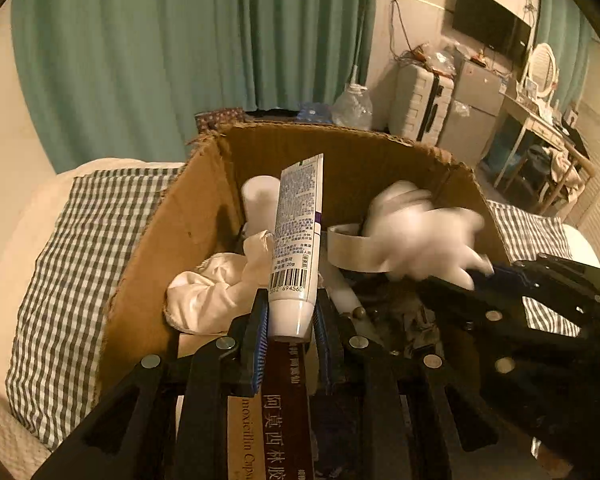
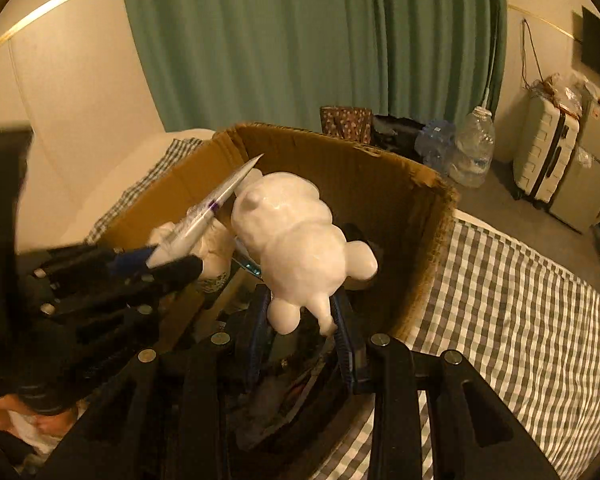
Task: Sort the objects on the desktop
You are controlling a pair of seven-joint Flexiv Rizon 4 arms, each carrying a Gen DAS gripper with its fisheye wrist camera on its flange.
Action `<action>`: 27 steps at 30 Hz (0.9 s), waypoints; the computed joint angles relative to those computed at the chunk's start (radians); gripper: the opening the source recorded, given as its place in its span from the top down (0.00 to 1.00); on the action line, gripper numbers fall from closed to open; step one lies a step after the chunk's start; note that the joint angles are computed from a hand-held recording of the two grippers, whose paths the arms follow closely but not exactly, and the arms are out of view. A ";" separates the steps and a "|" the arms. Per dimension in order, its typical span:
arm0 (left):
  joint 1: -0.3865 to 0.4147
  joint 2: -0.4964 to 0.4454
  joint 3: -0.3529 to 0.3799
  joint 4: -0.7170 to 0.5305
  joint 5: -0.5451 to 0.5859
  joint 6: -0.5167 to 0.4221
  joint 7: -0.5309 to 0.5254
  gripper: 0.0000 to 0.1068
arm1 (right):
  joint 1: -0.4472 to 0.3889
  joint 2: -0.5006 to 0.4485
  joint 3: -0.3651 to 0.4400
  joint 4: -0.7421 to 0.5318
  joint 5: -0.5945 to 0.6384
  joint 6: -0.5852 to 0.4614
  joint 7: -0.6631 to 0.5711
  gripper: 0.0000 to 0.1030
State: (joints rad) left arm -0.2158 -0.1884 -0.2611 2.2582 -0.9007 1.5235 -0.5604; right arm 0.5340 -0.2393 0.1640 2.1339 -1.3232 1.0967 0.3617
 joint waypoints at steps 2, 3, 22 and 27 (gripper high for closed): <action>-0.019 -0.003 0.041 -0.001 0.096 -0.002 -0.056 0.77 | 0.004 -0.004 0.001 -0.005 0.010 -0.015 -0.018 0.71; -0.014 0.000 0.036 0.004 0.110 0.005 -0.059 0.76 | 0.004 -0.004 0.002 -0.005 0.018 -0.016 -0.022 0.71; -0.146 0.304 0.098 0.100 -0.065 0.091 -0.006 0.04 | 0.087 0.263 0.168 0.012 0.098 -0.452 0.042 0.06; -0.185 0.407 0.128 0.138 0.028 0.090 -0.083 0.04 | 0.124 0.333 0.243 -0.011 0.154 -0.645 0.008 0.00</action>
State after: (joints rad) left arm -0.4006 0.2186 -0.1332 2.3959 -0.8723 1.6134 -0.6436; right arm 0.6580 0.0936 0.4072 2.1224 -1.1692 0.4519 0.3698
